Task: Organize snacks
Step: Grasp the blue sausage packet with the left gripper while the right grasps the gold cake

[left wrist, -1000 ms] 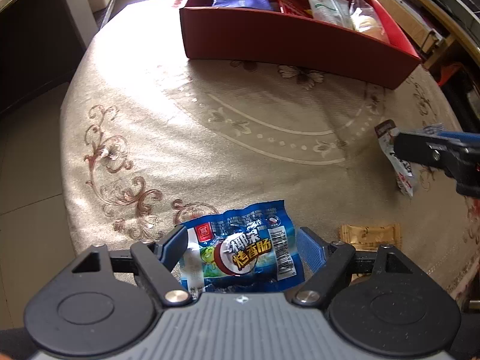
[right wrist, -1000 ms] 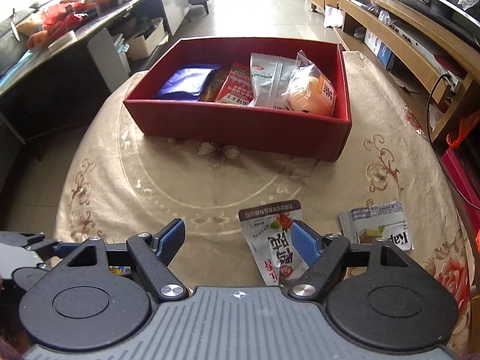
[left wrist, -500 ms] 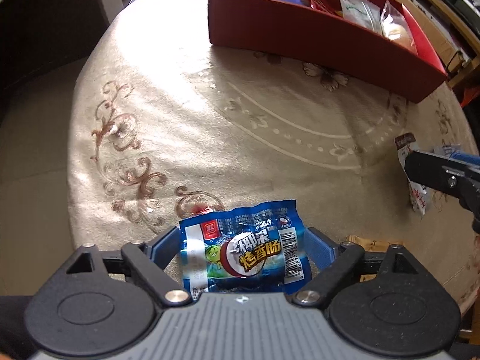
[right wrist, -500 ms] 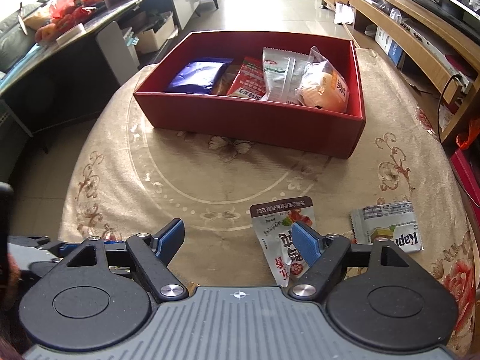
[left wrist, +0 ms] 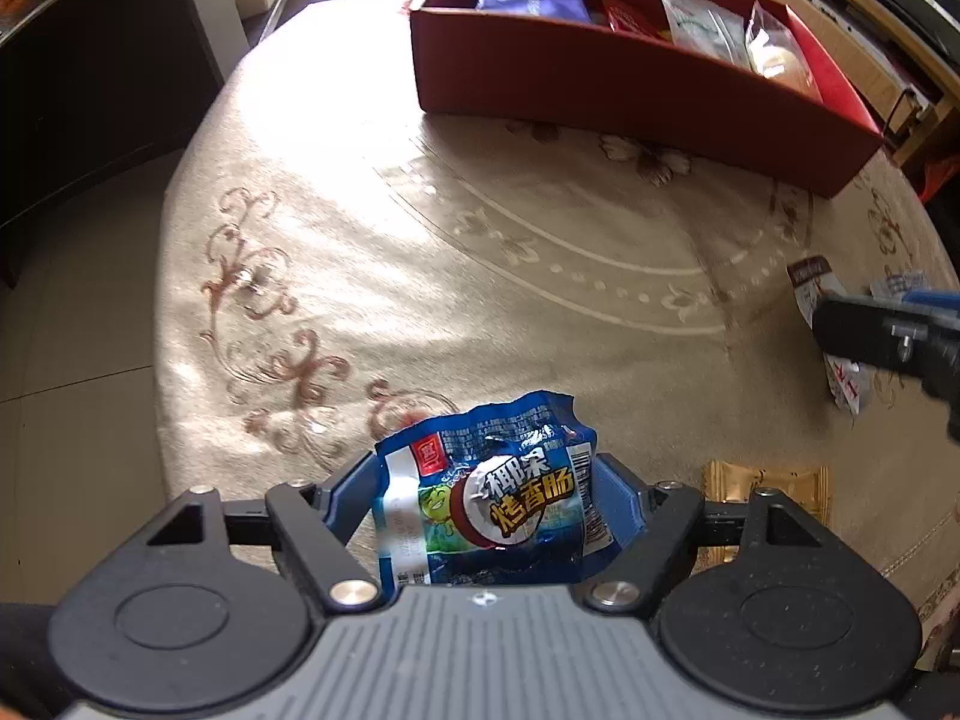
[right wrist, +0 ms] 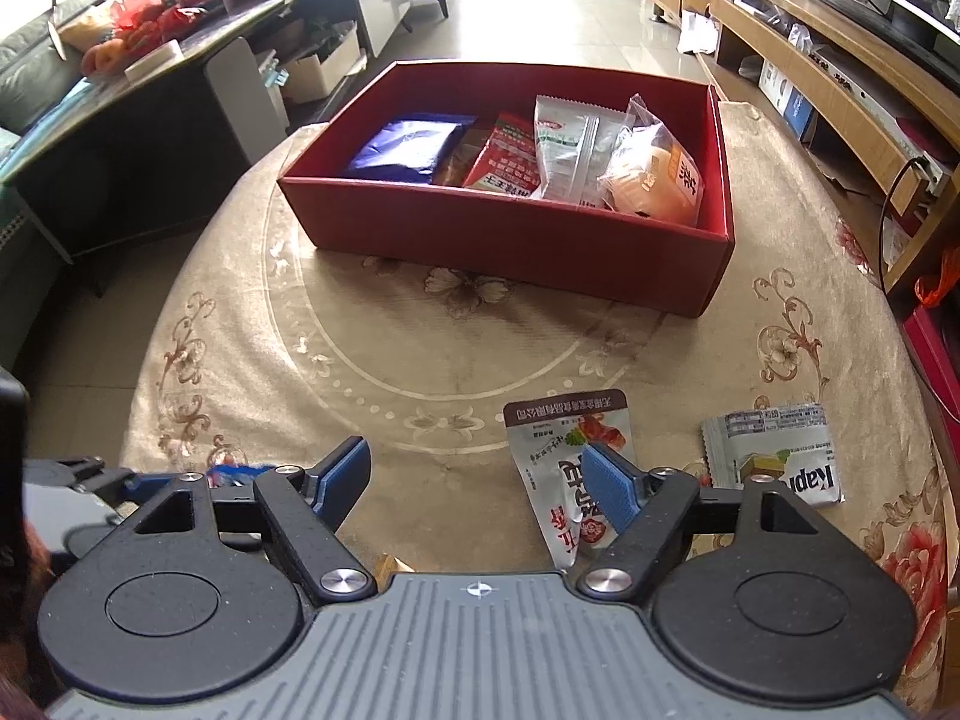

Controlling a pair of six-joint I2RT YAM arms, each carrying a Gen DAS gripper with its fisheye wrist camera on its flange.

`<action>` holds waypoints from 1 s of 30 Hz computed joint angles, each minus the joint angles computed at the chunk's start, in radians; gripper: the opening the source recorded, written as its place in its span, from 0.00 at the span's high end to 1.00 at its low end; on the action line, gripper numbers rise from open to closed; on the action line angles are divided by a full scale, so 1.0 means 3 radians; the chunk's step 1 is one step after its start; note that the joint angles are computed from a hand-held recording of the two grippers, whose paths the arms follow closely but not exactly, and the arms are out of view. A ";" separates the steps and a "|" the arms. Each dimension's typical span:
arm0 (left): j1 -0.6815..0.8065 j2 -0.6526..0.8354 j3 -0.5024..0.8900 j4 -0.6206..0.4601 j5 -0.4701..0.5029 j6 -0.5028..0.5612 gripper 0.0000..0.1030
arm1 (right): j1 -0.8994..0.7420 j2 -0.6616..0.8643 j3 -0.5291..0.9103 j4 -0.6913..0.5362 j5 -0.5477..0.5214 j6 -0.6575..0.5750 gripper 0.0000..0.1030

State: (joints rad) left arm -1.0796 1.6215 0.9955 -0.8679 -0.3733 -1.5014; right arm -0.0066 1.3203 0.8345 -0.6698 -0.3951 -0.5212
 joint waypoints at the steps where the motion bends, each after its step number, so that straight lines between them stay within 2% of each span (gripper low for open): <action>1: -0.0002 -0.0030 -0.0022 -0.0007 -0.0018 -0.0024 0.31 | 0.0005 0.0009 -0.0005 0.0007 0.0019 -0.0005 0.20; 8: 0.0009 -0.0279 -0.0168 -0.0003 -0.0108 -0.0094 0.32 | 0.0003 0.0055 -0.0064 -0.0023 0.0101 -0.0029 0.20; 14: -0.0023 -0.0495 -0.0289 0.0143 -0.0079 -0.0020 0.32 | -0.0019 -0.0073 -0.0381 -0.0110 0.0245 -0.0033 0.20; 19: -0.0076 -0.0691 -0.0399 0.0189 -0.0106 -0.0031 0.32 | 0.0068 -0.0116 -0.0411 -0.0179 0.0345 -0.0519 0.22; 25: -0.0039 -0.0823 -0.0556 0.0308 -0.0004 0.0010 0.31 | 0.0195 -0.0053 -0.0372 -0.0339 0.0601 -0.1523 0.24; 27: -0.0013 -0.0846 -0.0599 0.0357 0.0042 0.0028 0.31 | 0.0327 -0.0001 -0.0461 -0.0199 0.0708 -0.1674 0.26; 29: 0.0017 -0.0844 -0.0616 0.0396 0.0082 0.0054 0.31 | 0.0408 0.0064 -0.0471 -0.0104 0.0651 -0.1703 0.26; 30: 0.0030 -0.0838 -0.0615 0.0411 0.0099 0.0067 0.31 | 0.0438 0.0128 -0.0413 -0.0115 0.0573 -0.1663 0.31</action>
